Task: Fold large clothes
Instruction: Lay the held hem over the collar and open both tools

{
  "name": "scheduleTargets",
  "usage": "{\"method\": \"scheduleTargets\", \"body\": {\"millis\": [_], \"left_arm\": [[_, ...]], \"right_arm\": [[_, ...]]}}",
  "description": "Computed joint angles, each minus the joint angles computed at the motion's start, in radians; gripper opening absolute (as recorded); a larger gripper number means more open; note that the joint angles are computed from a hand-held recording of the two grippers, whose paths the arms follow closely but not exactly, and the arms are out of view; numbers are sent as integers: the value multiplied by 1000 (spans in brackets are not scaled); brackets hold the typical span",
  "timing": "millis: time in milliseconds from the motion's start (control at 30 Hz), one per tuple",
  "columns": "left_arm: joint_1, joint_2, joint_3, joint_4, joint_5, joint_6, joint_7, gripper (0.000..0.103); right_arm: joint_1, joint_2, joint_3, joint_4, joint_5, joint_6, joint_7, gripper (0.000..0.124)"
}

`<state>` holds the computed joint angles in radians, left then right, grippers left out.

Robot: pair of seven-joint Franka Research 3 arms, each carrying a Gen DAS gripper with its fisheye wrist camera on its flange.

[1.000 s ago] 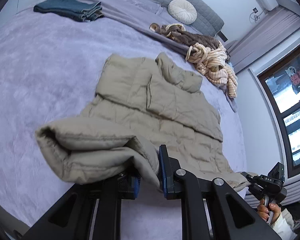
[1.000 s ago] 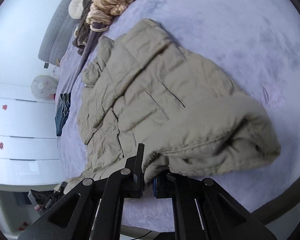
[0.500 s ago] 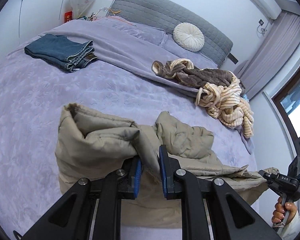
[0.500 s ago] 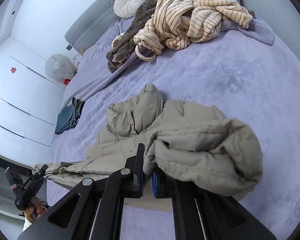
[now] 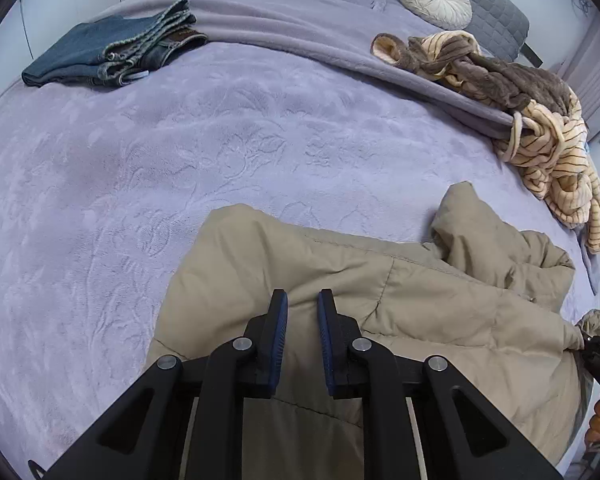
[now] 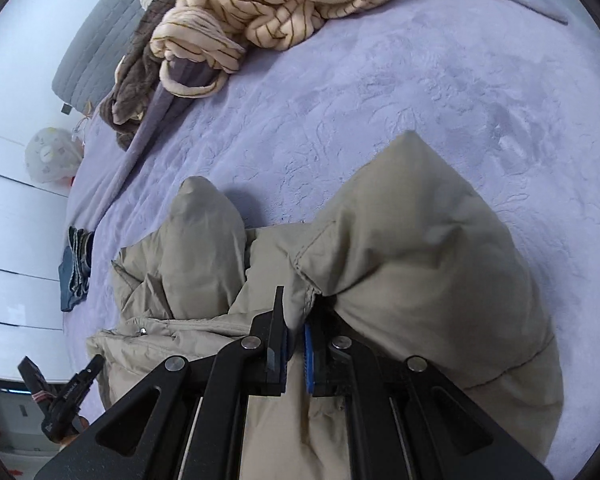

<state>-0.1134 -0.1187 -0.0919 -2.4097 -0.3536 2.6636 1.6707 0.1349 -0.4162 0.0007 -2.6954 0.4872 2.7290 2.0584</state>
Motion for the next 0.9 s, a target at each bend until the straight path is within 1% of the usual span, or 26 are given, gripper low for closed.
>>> {"method": "scheduleTargets", "body": {"millis": [67,167,233,300,400,433,467,500,533,567,600,667,700,733,767,800,833,900], "left_arm": [[0,29,-6,4,10,29,-1,18],[5,46,-19,3,61,61,-3,18],[10,50,-24,8,99,58,-13,18],[15,34,-23,13,117,36,-27,18],[1,-33,-5,-4,67,4,35,19],[-9,-60,4,-16,47,0,65,20],[-19,-84,12,-25,34,-3,93,26],[-26,-106,16,-33,37,-4,105,61],[-32,-131,17,-50,42,13,109,93],[-55,-162,27,-77,16,58,137,95],[-88,-179,48,-85,-17,68,180,95],[-132,-189,66,-78,-51,40,218,95],[-168,-186,81,-73,-101,25,257,91],[-200,-175,91,-65,-150,10,301,72],[-219,-158,82,-57,-175,-5,329,63],[-222,-139,54,-57,-174,13,323,46],[-222,-118,26,-59,-162,31,307,37],[-215,-59,-25,-64,-122,94,246,37]], "right_arm": [[7,50,-5,24,-4,15,-27,6],[3,97,1,50,-21,30,-40,6],[7,124,-5,63,-11,38,-48,6],[8,119,-9,64,3,28,-45,6],[4,78,-18,66,0,-26,-62,10],[0,59,-18,66,-7,-44,-69,15],[-6,32,-16,61,-19,-63,-72,20],[-11,7,-11,56,-28,-75,-70,46],[-11,-29,-6,43,-30,-72,-74,78],[-2,-64,-5,25,-21,-52,-86,83],[12,-88,-8,18,-9,-48,-100,83],[45,-111,-9,17,15,-58,-126,67],[63,-103,-8,24,25,-68,-140,38],[82,-76,-2,39,30,-80,-154,16],[103,-48,-2,49,46,-72,-178,14],[118,-15,3,60,56,-60,-196,14],[125,31,20,74,53,-40,-199,14],[117,104,49,95,22,-11,-180,13]]}}
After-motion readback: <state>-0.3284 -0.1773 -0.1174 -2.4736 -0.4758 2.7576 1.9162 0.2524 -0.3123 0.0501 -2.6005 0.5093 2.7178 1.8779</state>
